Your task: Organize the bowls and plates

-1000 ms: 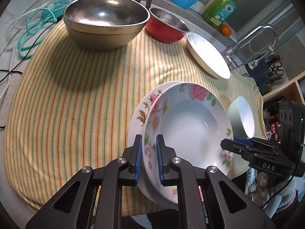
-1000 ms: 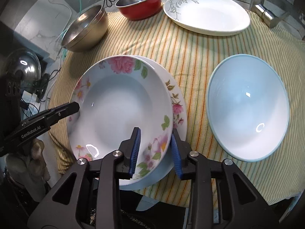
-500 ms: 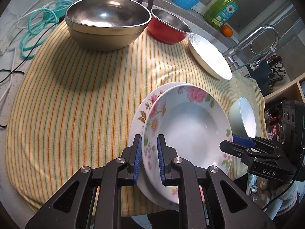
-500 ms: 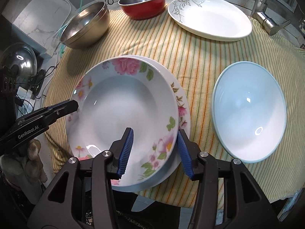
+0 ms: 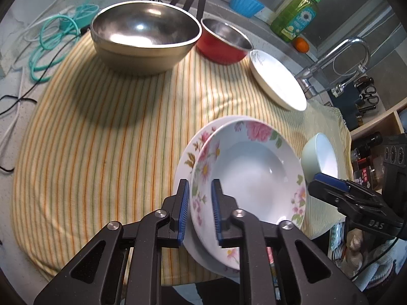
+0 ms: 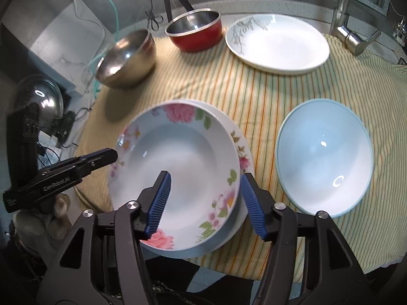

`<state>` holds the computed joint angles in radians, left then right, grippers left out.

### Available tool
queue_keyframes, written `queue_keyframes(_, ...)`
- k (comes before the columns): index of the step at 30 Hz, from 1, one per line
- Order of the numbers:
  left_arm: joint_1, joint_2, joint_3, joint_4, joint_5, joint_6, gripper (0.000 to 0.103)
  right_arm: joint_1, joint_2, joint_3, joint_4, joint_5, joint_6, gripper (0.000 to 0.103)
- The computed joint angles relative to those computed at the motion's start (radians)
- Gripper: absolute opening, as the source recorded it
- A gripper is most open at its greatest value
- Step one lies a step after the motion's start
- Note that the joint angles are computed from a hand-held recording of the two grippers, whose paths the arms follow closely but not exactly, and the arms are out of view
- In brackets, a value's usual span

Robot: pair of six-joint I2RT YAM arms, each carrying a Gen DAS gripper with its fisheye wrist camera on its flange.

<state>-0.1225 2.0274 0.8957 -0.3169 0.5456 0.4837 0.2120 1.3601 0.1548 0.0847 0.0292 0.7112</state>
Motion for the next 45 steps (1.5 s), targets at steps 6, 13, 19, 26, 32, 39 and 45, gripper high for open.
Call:
queue_keyframes(6, -0.017, -0.06, 0.002, -0.015, 0.042, -0.034, 0.017, -0.054, -0.204, -0.002, -0.144, -0.005, -0.057, 0.065)
queue_keyframes(13, -0.082, -0.11, -0.008, 0.014, 0.068, -0.112, 0.022, -0.229, -0.445, 0.015, -0.36, -0.048, -0.223, 0.072)
queue_keyframes(19, -0.163, -0.115, -0.013, 0.071, 0.062, -0.212, 0.022, -0.492, -0.559, 0.055, -0.507, -0.153, -0.464, 0.072)
queue_keyframes(26, -0.268, -0.112, -0.024, 0.188, 0.036, -0.361, 0.022, -0.952, -0.424, 0.136, -0.532, -0.382, -0.881, 0.072)
queue_keyframes(32, -0.347, -0.071, -0.002, 0.277, 0.003, -0.488, 0.022, -1.161, -0.163, 0.259, -0.451, -0.489, -1.111, 0.072)
queue_keyframes(39, -0.412, 0.018, 0.081, 0.357, -0.059, -0.619, 0.022, -1.202, 0.15, 0.411, -0.318, -0.544, -1.126, 0.065)
queue_keyframes(45, -0.449, 0.107, 0.18, 0.359, -0.107, -0.68, 0.022, -1.131, 0.343, 0.509, -0.238, -0.495, -1.125, 0.053)
